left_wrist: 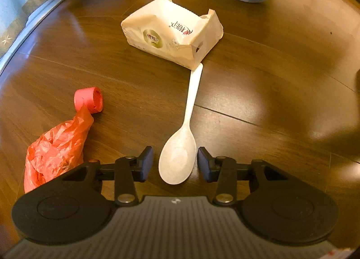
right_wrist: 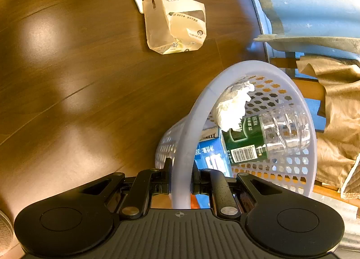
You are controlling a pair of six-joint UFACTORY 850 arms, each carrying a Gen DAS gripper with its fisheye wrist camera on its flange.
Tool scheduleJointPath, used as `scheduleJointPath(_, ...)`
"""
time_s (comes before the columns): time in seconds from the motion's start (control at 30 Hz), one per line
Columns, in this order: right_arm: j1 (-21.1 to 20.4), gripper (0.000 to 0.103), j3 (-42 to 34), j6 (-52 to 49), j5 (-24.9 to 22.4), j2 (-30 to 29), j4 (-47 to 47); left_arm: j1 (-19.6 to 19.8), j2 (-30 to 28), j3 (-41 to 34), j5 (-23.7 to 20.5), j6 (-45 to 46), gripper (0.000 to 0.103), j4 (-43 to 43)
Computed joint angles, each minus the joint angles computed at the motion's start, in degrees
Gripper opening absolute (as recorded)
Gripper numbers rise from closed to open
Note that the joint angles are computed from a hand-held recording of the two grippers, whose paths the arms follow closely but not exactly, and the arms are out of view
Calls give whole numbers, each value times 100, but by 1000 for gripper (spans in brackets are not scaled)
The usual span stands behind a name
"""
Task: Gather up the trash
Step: 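Lower the left tool over the white spoon and close on its bowl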
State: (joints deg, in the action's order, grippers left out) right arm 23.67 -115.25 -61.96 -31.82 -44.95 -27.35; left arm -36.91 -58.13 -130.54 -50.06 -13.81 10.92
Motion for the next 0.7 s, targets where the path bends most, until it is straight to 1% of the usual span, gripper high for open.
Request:
scheduleJointPath(0.13,-4,10,4,-48,9,4,70,-1,-41,-64,-71,17,31,-33)
scheduleJointPath(0.43,-11,10,-24,-50,-33,2,169,-25,-27,-70,-114,-71,29,-59)
scheduleJointPath(0.7,-27,10,-88,-153,-102,-10,314,-137,490,557,5,-547,28,8)
